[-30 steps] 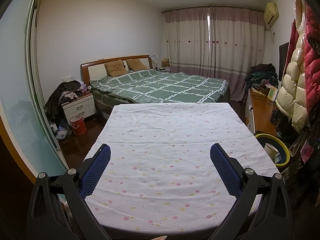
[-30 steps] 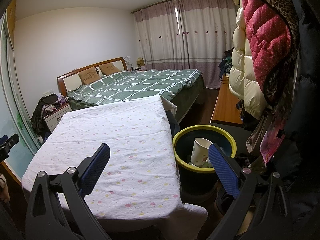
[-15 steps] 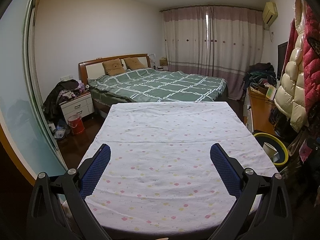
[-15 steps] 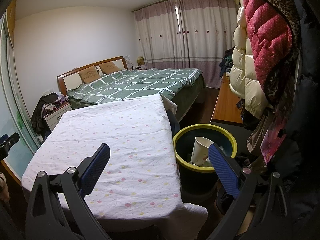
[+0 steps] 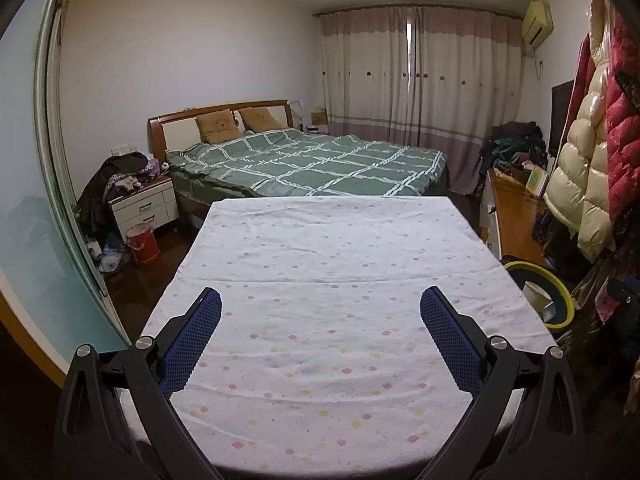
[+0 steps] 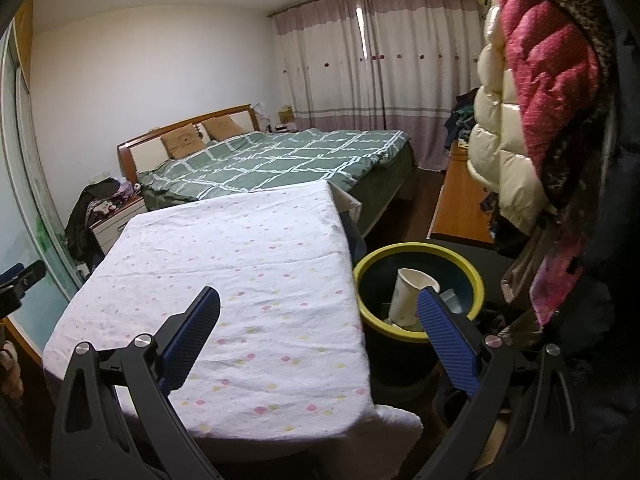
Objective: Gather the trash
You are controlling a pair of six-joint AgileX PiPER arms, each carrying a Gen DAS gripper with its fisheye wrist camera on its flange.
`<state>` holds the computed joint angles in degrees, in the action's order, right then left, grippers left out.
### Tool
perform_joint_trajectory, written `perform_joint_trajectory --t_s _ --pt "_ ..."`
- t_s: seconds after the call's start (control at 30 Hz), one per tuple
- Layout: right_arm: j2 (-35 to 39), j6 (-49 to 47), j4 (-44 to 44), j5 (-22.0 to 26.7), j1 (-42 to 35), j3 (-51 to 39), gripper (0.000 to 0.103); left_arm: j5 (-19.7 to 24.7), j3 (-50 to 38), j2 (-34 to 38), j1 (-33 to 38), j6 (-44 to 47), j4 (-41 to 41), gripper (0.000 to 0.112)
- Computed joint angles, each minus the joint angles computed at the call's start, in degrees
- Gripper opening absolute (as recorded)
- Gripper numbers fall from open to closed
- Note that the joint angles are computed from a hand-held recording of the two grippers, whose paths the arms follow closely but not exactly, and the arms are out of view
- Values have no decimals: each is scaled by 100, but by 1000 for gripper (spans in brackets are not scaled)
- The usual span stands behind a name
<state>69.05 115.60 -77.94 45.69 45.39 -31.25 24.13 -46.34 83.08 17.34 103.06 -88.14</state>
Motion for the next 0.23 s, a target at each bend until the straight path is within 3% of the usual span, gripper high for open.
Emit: perform_joint_trajectory --t_s 0.17,0.23 --pt "1182 -686 -173 -2082 -1549 -947 96 -570 -1170 1270 -458 -1228 1006 98" --pt "1780 -876 -191 -2635 -1918 -1431 96 -928 -1775 1918 -633 -1820 1552 98"
